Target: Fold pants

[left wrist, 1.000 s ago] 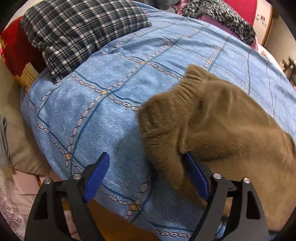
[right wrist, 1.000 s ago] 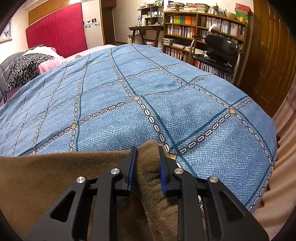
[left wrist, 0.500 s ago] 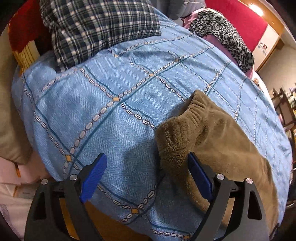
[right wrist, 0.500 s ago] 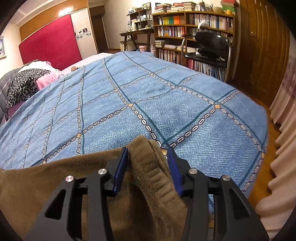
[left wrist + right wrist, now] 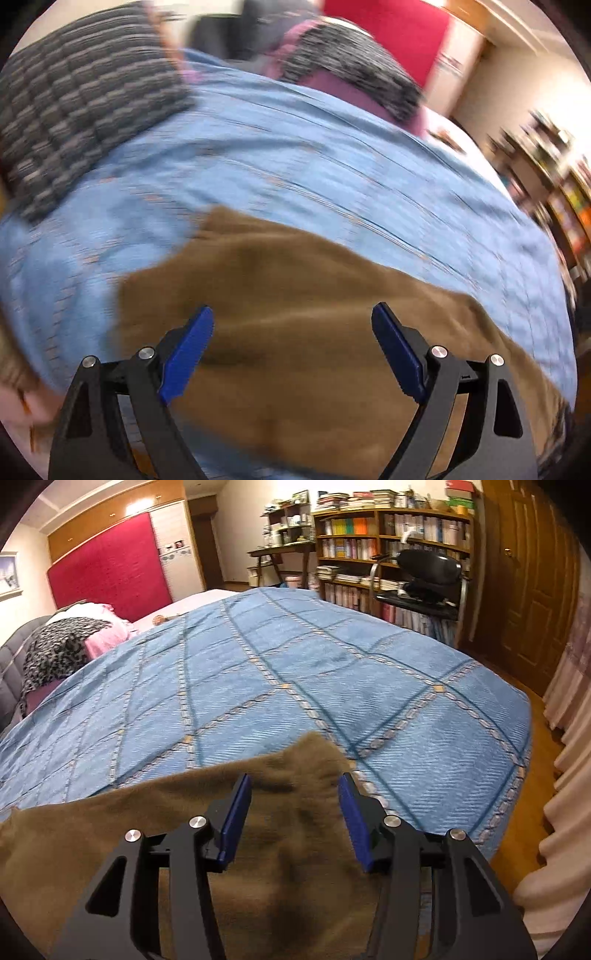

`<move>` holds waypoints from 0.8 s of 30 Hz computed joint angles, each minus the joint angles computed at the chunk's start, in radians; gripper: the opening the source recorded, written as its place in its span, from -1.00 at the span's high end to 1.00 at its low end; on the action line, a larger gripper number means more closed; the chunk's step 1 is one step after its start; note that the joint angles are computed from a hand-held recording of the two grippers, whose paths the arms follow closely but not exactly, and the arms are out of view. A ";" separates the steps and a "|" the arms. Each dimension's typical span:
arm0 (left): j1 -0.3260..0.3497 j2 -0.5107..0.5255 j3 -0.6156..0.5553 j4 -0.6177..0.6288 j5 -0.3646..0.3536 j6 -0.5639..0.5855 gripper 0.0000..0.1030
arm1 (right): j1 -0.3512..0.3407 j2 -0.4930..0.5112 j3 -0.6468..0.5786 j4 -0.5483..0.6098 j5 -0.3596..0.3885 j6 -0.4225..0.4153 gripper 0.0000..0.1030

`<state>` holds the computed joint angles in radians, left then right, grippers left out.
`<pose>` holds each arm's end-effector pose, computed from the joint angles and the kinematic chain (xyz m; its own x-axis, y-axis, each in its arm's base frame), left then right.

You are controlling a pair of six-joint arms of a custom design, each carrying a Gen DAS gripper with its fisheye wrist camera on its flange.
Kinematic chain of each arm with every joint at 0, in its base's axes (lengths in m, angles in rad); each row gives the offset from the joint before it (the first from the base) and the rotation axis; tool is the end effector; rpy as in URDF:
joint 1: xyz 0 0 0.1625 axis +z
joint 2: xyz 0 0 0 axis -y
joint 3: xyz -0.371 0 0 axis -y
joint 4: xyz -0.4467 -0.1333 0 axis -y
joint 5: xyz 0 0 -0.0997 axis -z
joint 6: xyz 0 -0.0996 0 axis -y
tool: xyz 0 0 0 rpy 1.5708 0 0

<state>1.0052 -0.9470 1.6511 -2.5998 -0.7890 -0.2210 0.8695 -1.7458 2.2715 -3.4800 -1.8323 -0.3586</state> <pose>-0.1895 -0.6783 0.1393 -0.8135 0.0104 -0.5815 0.3378 0.8224 -0.4578 -0.1984 -0.4016 0.3837 -0.5798 0.7154 0.3899 -0.0890 0.4201 -0.9031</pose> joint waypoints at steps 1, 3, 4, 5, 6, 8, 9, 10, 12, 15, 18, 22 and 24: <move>0.000 0.033 -0.025 0.006 -0.024 0.011 -0.68 | 0.005 0.004 -0.003 0.005 0.002 -0.006 0.02; 0.004 0.099 -0.073 0.020 -0.078 0.026 -0.68 | 0.014 0.018 -0.018 0.037 0.009 -0.021 0.02; 0.008 0.121 -0.090 0.026 -0.098 0.029 -0.68 | 0.016 0.025 -0.027 0.056 0.008 -0.025 0.02; 0.013 0.147 -0.105 0.036 -0.128 0.026 -0.68 | 0.026 0.041 -0.041 0.060 -0.007 -0.024 0.02; 0.017 0.168 -0.119 0.048 -0.145 0.029 -0.68 | 0.031 0.058 -0.062 0.079 -0.026 -0.021 0.02; 0.012 0.197 -0.118 0.057 -0.118 0.035 -0.69 | 0.029 0.094 -0.102 0.107 -0.079 -0.002 0.02; 0.014 0.208 -0.119 0.058 -0.095 0.048 -0.69 | 0.017 0.101 -0.115 0.131 -0.069 0.010 0.02; 0.015 0.221 -0.118 0.056 -0.072 0.061 -0.69 | 0.002 0.102 -0.119 0.147 -0.046 0.013 0.02; 0.019 0.233 -0.105 0.032 -0.055 0.089 -0.69 | -0.004 0.113 -0.121 0.132 -0.038 -0.017 0.02; 0.015 0.243 -0.104 0.016 -0.028 0.113 -0.69 | -0.001 0.104 -0.114 0.135 -0.043 -0.019 0.02; 0.008 0.238 -0.121 0.065 -0.046 0.065 -0.69 | -0.049 -0.001 -0.055 0.180 0.096 0.064 0.02; -0.023 0.223 -0.119 0.058 -0.121 0.057 -0.69 | -0.099 -0.139 0.053 0.116 0.186 0.097 -0.04; -0.053 0.235 -0.119 0.040 -0.130 0.104 -0.69 | -0.130 -0.207 0.103 0.097 0.202 0.113 -0.04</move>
<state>0.9525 -0.7121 1.5319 -2.5600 -0.9187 -0.1167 0.7393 -1.9525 2.3748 -3.3831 -1.6300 -0.2459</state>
